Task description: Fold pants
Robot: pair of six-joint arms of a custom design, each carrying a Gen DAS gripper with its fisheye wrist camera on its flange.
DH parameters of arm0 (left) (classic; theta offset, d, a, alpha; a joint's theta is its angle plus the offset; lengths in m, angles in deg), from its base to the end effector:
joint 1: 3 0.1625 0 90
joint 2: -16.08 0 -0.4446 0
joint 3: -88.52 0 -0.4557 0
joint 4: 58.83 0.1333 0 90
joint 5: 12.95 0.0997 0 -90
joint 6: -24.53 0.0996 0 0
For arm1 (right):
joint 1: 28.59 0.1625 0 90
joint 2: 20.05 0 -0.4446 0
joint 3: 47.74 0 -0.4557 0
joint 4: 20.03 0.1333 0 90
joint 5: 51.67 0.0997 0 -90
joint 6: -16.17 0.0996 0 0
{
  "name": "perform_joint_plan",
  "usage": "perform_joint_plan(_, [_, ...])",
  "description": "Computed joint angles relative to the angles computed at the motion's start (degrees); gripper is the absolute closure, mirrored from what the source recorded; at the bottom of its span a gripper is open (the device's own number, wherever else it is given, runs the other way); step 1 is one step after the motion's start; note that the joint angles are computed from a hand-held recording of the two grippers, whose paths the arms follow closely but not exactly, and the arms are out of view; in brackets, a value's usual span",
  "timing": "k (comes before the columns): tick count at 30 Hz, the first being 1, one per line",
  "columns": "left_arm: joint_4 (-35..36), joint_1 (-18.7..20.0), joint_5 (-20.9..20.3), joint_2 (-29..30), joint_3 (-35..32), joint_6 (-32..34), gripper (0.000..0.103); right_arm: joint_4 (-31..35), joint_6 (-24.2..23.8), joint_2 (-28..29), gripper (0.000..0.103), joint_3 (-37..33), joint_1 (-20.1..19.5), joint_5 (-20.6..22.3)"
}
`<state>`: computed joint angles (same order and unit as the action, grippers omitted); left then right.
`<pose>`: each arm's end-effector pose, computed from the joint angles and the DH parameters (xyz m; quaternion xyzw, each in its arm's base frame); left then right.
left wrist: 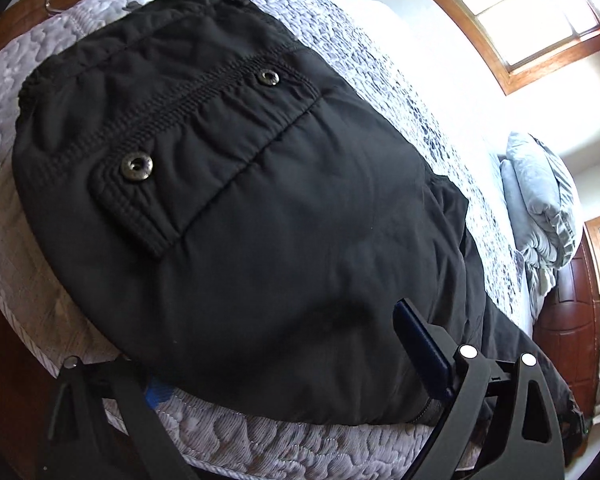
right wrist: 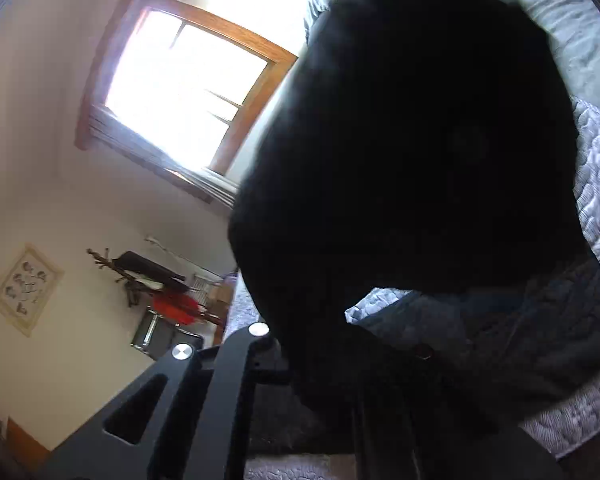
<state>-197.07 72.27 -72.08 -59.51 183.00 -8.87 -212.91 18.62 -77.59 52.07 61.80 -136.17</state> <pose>0.0078 -0.6955 0.4199 -0.2178 0.9092 -0.3280 0.1355 0.1477 -0.7102 0.2693 -0.0087 0.8627 -0.5028 0.0539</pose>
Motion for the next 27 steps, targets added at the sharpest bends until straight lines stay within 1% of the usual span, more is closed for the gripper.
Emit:
perform_joint_plan(1, [0.0,0.1,0.0,0.0,0.0,0.0,0.008,0.8,-0.2,-0.2,0.099,0.2,-0.4,-1.7])
perform_joint_plan(2, [0.1,0.1,-0.1,0.0,-0.1,-0.1,0.008,2.8,-0.1,-0.3,0.091,0.2,-0.6,-5.8])
perform_joint_plan(3, [0.4,0.1,-0.1,0.1,-0.3,-0.2,0.008,6.5,0.8,-0.3,0.087,-0.2,-0.8,-11.0])
perform_joint_plan(4, [1.0,0.2,-0.5,0.3,-0.7,-0.4,0.008,10.8,3.0,-0.2,0.077,-0.6,-1.4,-16.6])
perform_joint_plan(5, [1.6,0.3,-0.6,0.4,-1.2,-0.6,0.008,14.6,5.3,-0.1,0.075,-0.8,-2.4,-19.8])
perform_joint_plan(6, [1.9,0.4,-0.8,0.6,-1.5,-0.9,0.008,16.2,7.1,-0.2,0.075,-0.4,-3.4,-20.6])
perform_joint_plan(7, [1.7,0.6,-1.0,0.8,-1.9,-1.3,0.008,16.2,8.8,-0.5,0.074,0.6,-4.7,-19.6])
perform_joint_plan(9, [-0.1,1.1,-1.1,0.6,-1.9,-2.8,0.010,13.7,11.2,-1.2,0.074,3.0,-7.0,-14.7])
perform_joint_plan(11, [-1.2,1.9,-2.1,0.6,-2.3,-5.1,0.015,11.4,11.8,-1.6,0.075,4.2,-8.0,-12.2])
perform_joint_plan(12, [-1.4,2.4,-2.7,0.6,-2.6,-6.0,0.021,11.0,11.9,-1.7,0.077,4.5,-8.2,-11.7])
perform_joint_plan(13, [-1.5,2.6,-2.6,0.6,-2.9,-6.7,0.033,11.0,11.7,-1.8,0.083,4.6,-8.3,-11.2])
perform_joint_plan(14, [-1.3,2.6,-2.0,0.6,-3.0,-6.7,0.039,11.8,11.2,-1.9,0.087,4.4,-8.2,-11.0])
perform_joint_plan(15, [-1.3,2.6,-1.3,0.6,-3.1,-5.7,0.050,12.0,10.7,-2.4,0.089,5.2,-8.4,-10.8])
perform_joint_plan(16, [-1.6,2.5,-0.8,0.6,-3.4,-4.0,0.058,12.1,10.3,-2.1,0.096,5.1,-8.1,-10.7])
perform_joint_plan(17, [-2.1,2.6,-0.7,0.5,-3.6,-2.6,0.062,12.5,9.6,-2.1,0.099,4.7,-8.1,-10.4])
perform_joint_plan(19, [-1.4,2.6,-0.4,0.7,-4.7,-0.9,0.071,12.8,8.6,-2.2,0.100,4.6,-7.0,-11.1])
perform_joint_plan(20, [-0.7,2.5,0.2,0.9,-5.6,0.2,0.072,13.0,8.3,-2.2,0.100,4.6,-6.5,-11.2])
perform_joint_plan(21, [-0.7,2.3,0.8,1.0,-6.1,1.3,0.076,13.5,8.1,-2.4,0.100,4.3,-6.3,-10.3])
perform_joint_plan(22, [-1.4,2.0,2.1,1.0,-6.6,3.0,0.078,14.1,8.3,-2.8,0.100,4.3,-6.0,-9.7])
perform_joint_plan(23, [-2.3,1.7,3.5,1.0,-6.9,4.6,0.078,14.5,8.1,-3.2,0.100,4.6,-5.7,-9.6])
perform_joint_plan(25, [-1.3,1.4,5.2,1.6,-8.4,6.7,0.078,15.8,7.2,-3.0,0.100,4.6,-4.8,-12.5])
perform_joint_plan(27, [0.4,1.2,6.4,2.3,-9.6,7.7,0.078,18.3,7.8,-3.1,0.100,4.6,-4.6,-14.5])
